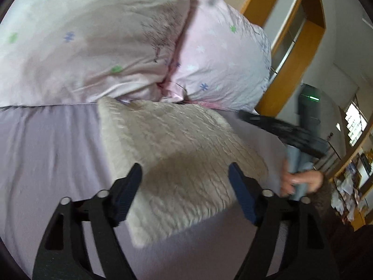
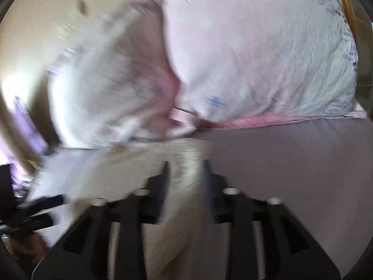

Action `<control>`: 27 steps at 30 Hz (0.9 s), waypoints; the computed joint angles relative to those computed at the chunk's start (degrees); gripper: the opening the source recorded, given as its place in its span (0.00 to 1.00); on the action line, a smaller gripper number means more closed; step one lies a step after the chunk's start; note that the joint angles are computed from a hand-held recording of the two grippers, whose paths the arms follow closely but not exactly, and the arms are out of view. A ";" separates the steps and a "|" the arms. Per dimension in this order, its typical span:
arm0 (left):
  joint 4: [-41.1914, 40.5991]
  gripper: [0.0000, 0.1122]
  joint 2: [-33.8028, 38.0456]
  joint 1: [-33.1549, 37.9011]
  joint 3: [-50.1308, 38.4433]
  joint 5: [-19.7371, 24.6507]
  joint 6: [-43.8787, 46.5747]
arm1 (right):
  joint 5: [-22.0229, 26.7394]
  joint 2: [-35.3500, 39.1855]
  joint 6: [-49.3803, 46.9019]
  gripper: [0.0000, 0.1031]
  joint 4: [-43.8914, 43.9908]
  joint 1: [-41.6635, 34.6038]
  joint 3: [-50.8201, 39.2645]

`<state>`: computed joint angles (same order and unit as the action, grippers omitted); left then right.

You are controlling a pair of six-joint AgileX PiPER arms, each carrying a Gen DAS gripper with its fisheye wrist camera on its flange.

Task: Fold small clothes
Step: 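Release the folded sweater onto the bed and lift both grippers away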

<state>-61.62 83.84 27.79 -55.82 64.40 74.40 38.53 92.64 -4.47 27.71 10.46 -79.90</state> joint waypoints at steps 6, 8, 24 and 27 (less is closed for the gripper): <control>3.98 0.86 -8.64 3.41 7.59 -2.27 -2.19 | 6.39 -1.21 -2.55 0.48 1.41 6.71 3.37; 6.77 0.89 -11.63 1.42 10.04 -6.03 -5.02 | 7.84 2.17 2.95 0.47 -3.92 7.35 3.11; 43.22 0.90 -12.81 -21.37 15.77 -33.68 -44.03 | 8.43 -5.64 40.19 0.99 -35.36 21.54 10.11; 48.00 0.90 -11.52 -23.39 15.77 -34.40 -49.02 | 11.11 -1.52 43.37 0.99 -37.70 23.26 7.30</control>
